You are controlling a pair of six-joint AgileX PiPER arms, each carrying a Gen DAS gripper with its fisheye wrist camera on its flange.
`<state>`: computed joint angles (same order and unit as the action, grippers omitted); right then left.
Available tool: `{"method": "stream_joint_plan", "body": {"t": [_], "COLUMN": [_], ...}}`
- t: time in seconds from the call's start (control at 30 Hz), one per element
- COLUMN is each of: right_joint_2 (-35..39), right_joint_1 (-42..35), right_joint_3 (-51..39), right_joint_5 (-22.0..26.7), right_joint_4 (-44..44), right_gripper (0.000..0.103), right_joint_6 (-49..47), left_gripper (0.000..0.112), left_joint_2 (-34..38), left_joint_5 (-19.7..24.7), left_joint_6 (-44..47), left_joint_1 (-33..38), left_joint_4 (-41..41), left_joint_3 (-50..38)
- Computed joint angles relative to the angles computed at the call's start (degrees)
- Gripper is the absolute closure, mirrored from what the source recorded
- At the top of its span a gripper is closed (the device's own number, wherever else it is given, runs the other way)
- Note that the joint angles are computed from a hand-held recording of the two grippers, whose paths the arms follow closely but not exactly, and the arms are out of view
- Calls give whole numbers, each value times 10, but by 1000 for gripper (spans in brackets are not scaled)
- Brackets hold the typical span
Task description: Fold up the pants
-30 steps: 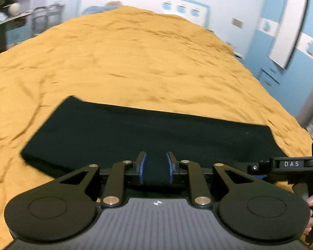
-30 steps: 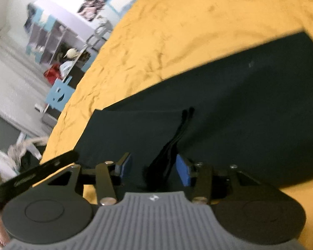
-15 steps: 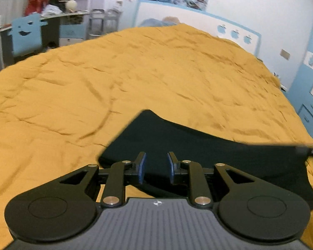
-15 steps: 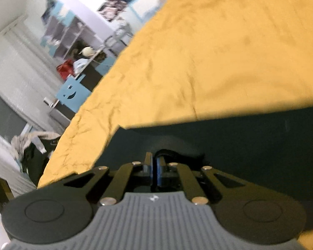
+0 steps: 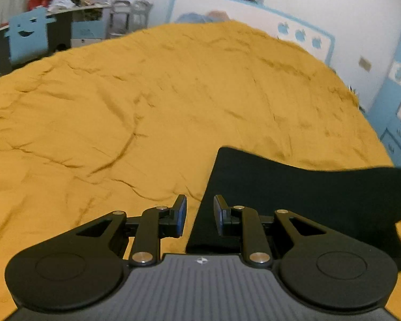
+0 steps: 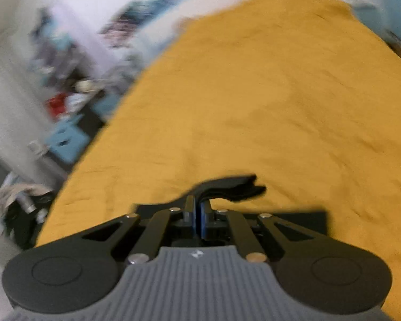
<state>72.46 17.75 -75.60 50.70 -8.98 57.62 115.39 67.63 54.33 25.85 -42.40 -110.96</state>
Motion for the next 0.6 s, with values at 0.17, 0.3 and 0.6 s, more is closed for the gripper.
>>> {"method": "stream_joint_plan", "body": {"t": [0.17,0.3,0.6], "right_joint_2": [-12,-11,-38], "right_joint_1": [-45,-67,19], "right_joint_3": [145,167,142], "right_joint_5": [-54,-75,-79], "right_joint_4": [28,53,-101], "right_gripper": [103,103,103], "right_joint_6": [22,0,32], "left_gripper": [87,87,87], "left_joint_2": [-3,11,26], "left_joint_5": [-30,-40,-43], "left_joint_6": [42,30,15], "left_joint_1": [-32,-40,-49], "left_joint_4": [47,74,82], "left_joint_3": [36,28,17]}}
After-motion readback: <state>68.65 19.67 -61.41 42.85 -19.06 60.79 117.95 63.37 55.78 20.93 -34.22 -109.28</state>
